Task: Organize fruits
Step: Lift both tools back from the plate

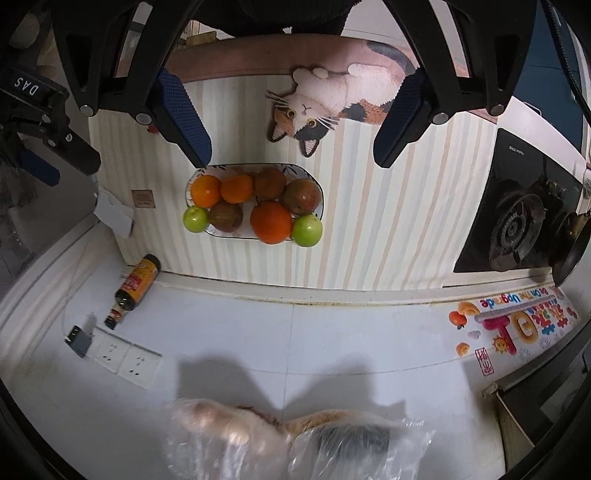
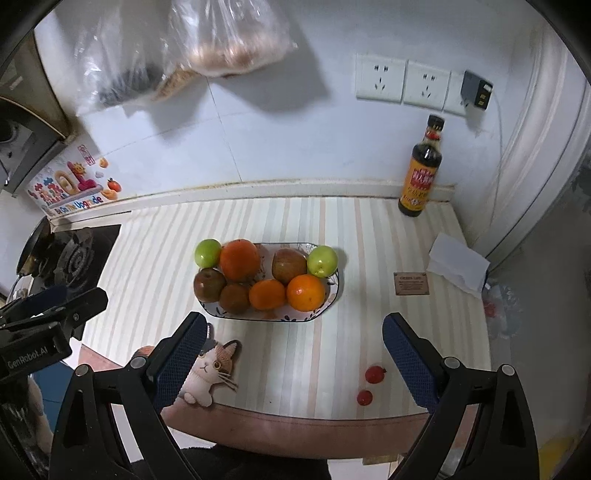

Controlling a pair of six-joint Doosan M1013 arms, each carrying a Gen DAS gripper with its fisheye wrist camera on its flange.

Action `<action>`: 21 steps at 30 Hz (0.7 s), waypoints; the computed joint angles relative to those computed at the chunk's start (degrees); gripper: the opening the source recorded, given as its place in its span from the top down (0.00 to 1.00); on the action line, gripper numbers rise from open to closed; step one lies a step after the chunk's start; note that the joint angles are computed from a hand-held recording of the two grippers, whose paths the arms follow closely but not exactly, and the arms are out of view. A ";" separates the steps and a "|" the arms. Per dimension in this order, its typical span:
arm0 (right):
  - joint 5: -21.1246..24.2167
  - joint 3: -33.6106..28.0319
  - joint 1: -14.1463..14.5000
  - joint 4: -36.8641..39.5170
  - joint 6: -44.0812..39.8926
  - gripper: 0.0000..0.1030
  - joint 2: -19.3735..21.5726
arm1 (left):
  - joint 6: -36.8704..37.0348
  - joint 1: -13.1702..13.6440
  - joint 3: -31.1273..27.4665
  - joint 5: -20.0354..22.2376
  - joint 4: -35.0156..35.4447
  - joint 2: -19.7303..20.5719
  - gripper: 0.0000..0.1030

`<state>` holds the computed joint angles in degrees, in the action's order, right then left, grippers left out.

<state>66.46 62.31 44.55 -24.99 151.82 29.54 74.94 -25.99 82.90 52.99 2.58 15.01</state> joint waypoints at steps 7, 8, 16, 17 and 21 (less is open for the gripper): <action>1.68 -0.72 1.90 -1.99 1.29 0.05 -1.20 | -0.41 -0.84 1.60 -0.67 1.20 -2.70 0.13; 1.91 -0.77 2.12 -2.26 1.44 0.05 -1.33 | -0.84 -0.99 1.84 -0.83 1.43 -3.06 0.13; 3.06 -1.33 3.61 -4.17 2.01 0.05 -1.95 | -1.72 -1.79 2.99 -2.26 3.16 -4.67 0.13; 2.98 -1.30 3.63 -4.18 2.05 0.05 -2.00 | -1.74 -1.85 3.04 -2.36 3.27 -4.77 0.13; 3.10 -1.14 3.75 -4.35 2.25 0.05 -2.15 | -1.78 -2.09 3.33 -2.65 3.54 -5.14 0.13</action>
<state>69.56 61.18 48.30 -29.34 154.08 27.39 73.16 -28.08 86.23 50.34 6.13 9.86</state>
